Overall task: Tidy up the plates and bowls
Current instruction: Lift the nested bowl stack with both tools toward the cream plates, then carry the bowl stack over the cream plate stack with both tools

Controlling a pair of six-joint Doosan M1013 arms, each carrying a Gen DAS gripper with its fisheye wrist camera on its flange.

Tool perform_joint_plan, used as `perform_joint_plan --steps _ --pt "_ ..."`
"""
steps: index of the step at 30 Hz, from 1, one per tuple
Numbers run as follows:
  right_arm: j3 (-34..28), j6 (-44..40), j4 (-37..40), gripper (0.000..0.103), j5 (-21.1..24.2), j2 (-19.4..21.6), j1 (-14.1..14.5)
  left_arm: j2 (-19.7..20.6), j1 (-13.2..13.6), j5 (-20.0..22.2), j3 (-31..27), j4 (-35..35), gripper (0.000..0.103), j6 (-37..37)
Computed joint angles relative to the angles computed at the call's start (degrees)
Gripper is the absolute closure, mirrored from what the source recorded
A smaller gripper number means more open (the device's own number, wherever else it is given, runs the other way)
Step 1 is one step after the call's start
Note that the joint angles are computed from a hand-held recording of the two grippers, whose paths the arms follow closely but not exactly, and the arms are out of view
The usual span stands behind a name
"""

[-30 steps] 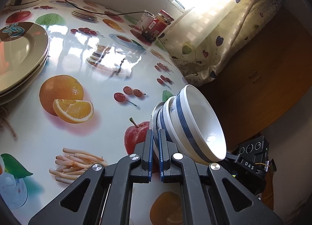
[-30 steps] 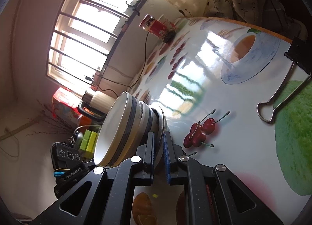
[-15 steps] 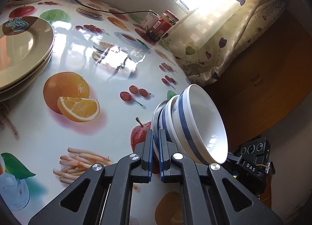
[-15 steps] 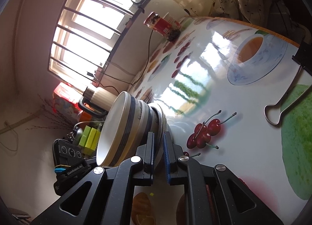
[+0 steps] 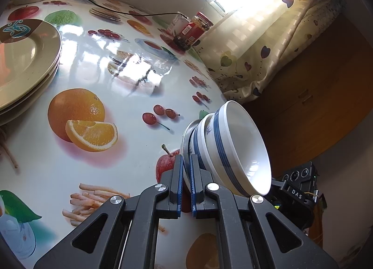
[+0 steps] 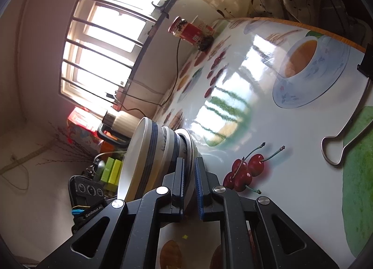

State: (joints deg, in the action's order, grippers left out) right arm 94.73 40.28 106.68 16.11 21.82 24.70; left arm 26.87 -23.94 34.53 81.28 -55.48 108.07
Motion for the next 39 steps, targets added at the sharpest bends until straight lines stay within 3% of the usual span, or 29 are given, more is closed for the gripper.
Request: perform_joint_plan --steps 17,39 --pt "-0.89 -1.5 -0.42 0.093 0.21 0.07 0.33 -1.02 0.19 -1.5 1.01 -0.44 0.1 1.42" --pt "-6.89 5.41 -9.98 0.093 2.19 2.2 1.18 -3.71 1.65 -4.47 2.48 0.38 0.1 0.59"
